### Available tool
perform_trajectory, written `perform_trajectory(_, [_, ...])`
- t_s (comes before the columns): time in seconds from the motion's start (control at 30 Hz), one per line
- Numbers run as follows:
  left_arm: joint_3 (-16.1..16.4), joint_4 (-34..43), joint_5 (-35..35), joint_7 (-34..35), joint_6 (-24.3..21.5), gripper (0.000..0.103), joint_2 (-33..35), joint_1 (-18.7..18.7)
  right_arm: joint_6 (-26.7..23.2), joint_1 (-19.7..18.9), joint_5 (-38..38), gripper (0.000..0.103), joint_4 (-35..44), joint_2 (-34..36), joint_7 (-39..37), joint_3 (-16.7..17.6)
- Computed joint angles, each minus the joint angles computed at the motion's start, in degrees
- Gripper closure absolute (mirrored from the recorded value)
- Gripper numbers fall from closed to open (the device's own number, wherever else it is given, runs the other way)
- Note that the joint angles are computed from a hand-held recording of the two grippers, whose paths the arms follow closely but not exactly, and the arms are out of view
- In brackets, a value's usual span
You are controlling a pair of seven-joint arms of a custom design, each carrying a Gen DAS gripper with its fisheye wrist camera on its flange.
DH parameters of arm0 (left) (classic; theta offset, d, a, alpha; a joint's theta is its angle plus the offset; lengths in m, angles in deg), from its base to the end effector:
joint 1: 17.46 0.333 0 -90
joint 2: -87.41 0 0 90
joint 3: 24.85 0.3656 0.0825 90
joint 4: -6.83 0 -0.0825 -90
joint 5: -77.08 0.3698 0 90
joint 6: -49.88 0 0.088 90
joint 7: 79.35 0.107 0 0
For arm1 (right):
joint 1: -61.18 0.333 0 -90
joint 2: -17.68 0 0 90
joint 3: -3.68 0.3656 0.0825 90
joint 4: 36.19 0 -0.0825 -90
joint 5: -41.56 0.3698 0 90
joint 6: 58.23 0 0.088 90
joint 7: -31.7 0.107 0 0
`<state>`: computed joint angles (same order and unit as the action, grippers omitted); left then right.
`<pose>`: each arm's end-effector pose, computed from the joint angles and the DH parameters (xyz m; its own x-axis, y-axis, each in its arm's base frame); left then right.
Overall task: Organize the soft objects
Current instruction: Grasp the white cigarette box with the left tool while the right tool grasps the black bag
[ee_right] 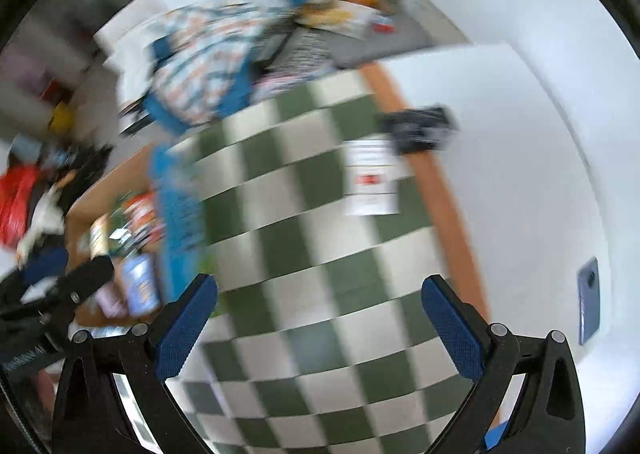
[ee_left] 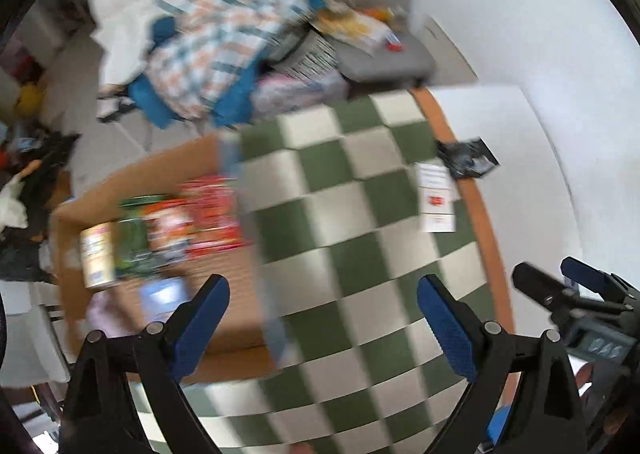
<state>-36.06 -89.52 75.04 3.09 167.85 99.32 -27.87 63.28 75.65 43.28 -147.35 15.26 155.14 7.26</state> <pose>0.5958 -0.2261 0.5479 -0.2285 -0.9688 0.0958 -0.9642 0.2115 -0.1602 0.5254 0.1733 0.5761 -0.2628 -0.9542 -0.1432 -0.9432 0.2853 -0.1700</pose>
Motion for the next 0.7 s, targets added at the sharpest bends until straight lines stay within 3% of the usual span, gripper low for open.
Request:
perform_trajectory(0.2, [-2.6,17.68,-2.81,-3.23,-8.07,0.01,18.52,-4.99,0.44,-7.06,5.43,0.0,-1.48,3.26,-6.61,-5.55])
perform_trajectory(0.47, [-0.57,43.65,2.29,-6.86,-20.91,0.023,39.08,-13.32,0.83,-13.67,13.69,0.0,0.83,11.43,-12.13,-7.37])
perform_trajectory(0.6, [0.31,50.87,3.25,-7.93,-25.36,0.033,44.13,-15.17,0.5,-15.3,15.77,0.0,3.66,15.42,-12.75,-7.04])
perform_trajectory(0.63, [0.86,50.31,4.33,-7.94,-24.43,0.033,43.85,-15.92,0.41,-15.62,16.25,0.0,4.48,16.33,-12.97,-6.91])
perform_trajectory(0.7, [1.56,50.07,6.37,-7.23,-23.73,0.051,43.56,-17.16,0.04,-16.14,17.12,0.0,6.49,18.42,-13.09,-6.64])
